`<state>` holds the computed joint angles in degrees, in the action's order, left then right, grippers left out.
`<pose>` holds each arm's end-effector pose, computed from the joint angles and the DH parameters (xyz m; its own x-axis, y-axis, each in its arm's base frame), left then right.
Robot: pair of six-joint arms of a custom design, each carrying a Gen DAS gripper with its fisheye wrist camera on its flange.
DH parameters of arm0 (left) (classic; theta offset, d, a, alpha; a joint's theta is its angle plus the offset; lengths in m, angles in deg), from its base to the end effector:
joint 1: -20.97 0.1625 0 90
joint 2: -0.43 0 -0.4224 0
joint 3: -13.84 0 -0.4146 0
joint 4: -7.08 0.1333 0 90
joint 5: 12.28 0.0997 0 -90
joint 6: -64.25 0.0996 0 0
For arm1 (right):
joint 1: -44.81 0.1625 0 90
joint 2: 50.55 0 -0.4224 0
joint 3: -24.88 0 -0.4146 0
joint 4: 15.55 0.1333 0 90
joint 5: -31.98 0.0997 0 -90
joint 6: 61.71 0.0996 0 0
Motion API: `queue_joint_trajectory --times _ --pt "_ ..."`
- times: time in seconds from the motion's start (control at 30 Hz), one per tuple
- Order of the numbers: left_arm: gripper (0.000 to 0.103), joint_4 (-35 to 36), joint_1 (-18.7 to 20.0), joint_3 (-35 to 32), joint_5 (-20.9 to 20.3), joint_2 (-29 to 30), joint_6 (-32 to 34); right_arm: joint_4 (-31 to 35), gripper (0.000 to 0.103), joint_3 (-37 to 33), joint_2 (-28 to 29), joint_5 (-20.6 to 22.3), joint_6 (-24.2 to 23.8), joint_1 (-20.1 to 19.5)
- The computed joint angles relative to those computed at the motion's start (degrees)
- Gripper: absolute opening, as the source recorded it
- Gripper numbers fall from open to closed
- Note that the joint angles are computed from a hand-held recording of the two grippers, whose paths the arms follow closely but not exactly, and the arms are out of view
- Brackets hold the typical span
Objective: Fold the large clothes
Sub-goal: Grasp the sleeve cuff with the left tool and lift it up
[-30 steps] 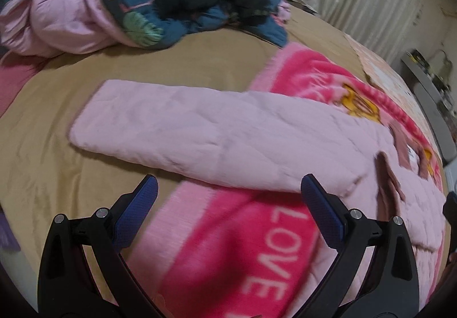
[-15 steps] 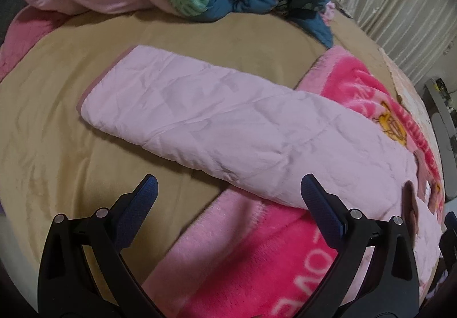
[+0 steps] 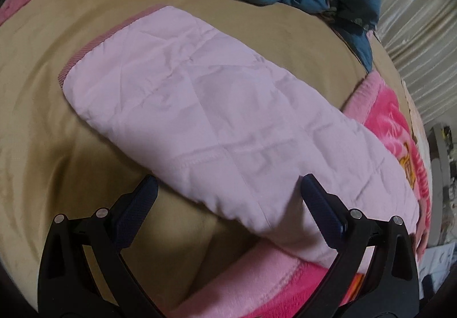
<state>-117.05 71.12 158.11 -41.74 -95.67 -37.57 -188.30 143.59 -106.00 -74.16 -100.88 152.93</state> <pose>-0.0339 -0.3839 0.2019 -0.5588 -0.8268 -0.0644 -0.3644 0.3146 -0.8765 0.2721 -0.4918 0.0832 -0.5450 -0.7292 0.4139 -0.8222 0.5616 -0.0931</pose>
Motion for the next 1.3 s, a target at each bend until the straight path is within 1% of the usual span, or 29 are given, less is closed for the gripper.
queue_joint_trajectory --times 0.1,0.2,0.33,0.4,0.43,0.47,0.5,0.53,0.57,0.6,0.67,0.7,0.73,0.77,0.83,0.87,0.97,1.03,1.1,1.17,1.3 --pt "0.094 -6.8 1.6 1.3 0.3 0.0 4.1 0.3 0.099 0.1 -0.5 0.3 0.8 -1.1" --pt "0.094 -11.8 2.8 2.0 1.4 0.2 7.3 0.0 0.099 0.6 -1.0 0.3 0.5 -1.8" --pt "0.094 -22.0 4.1 4.0 2.6 0.3 13.2 -0.4 0.099 1.1 -1.7 0.6 0.8 -2.5" --pt "0.093 -23.8 4.3 4.5 3.3 0.1 14.3 -0.5 0.099 1.3 -2.1 0.8 1.0 -3.0" --pt "0.090 -23.6 4.2 4.8 4.0 0.0 14.0 -0.6 0.099 1.5 -2.4 0.9 1.1 -3.2" --pt "0.084 -21.0 4.0 4.6 4.7 -0.5 12.3 -0.6 0.099 1.7 -2.7 1.1 1.3 -3.4" --pt "0.081 -19.0 3.8 4.5 5.0 -0.8 11.0 -0.6 0.099 1.7 -2.9 1.1 1.3 -3.5" --pt "0.074 -17.1 3.5 4.5 5.4 -1.5 9.4 -0.7 0.099 1.9 -3.2 1.3 1.4 -3.7" --pt "0.065 -16.3 3.1 4.7 5.9 -2.1 8.2 -0.7 0.099 2.0 -3.5 1.4 1.5 -3.8" --pt "0.059 -14.3 2.5 4.9 6.6 -3.1 6.6 -0.8 0.099 2.3 -3.9 1.6 1.6 -4.1" --pt "0.035 -9.2 1.4 5.0 8.3 -4.9 2.9 -0.8 0.099 2.6 -4.5 2.0 1.9 -4.4" --pt "0.031 -7.9 1.2 4.9 8.7 -5.4 2.1 -0.8 0.099 2.7 -4.8 2.1 1.9 -4.6" --pt "0.022 -5.9 0.8 5.0 9.3 -6.2 0.5 -0.8 0.099 3.0 -5.2 2.1 2.1 -4.8" --pt "0.018 -3.7 0.2 4.9 9.8 -6.9 -1.1 -0.7 0.099 3.2 -5.5 2.1 2.2 -5.0" --pt "0.014 0.9 -0.9 4.2 11.0 -7.8 -3.4 -0.7 0.099 3.6 -6.3 2.2 2.3 -5.5" --pt "0.013 4.5 -1.8 3.6 11.7 -8.3 -5.3 -0.6 0.099 3.8 -6.6 2.2 2.3 -5.7" --pt "0.012 11.4 -3.8 2.2 12.8 -9.2 -9.4 -0.3 0.099 4.2 -7.9 2.5 2.7 -6.4" --pt "0.011 18.8 -5.5 0.5 13.5 -9.5 -13.8 -0.3 0.099 4.4 -8.7 2.7 2.8 -6.9" --pt "0.010 23.6 -6.9 -0.8 14.3 -9.3 -16.1 -0.3 0.099 4.5 -9.5 2.9 2.9 -7.3" --pt "0.010 31.1 -8.9 -2.5 15.2 -9.1 -21.0 -0.3 0.099 4.6 -10.4 3.2 3.2 -7.9" --pt "0.009 39.9 -12.2 -5.1 16.3 -7.8 -27.1 -0.2 0.099 5.2 -12.5 3.9 3.5 -9.4"
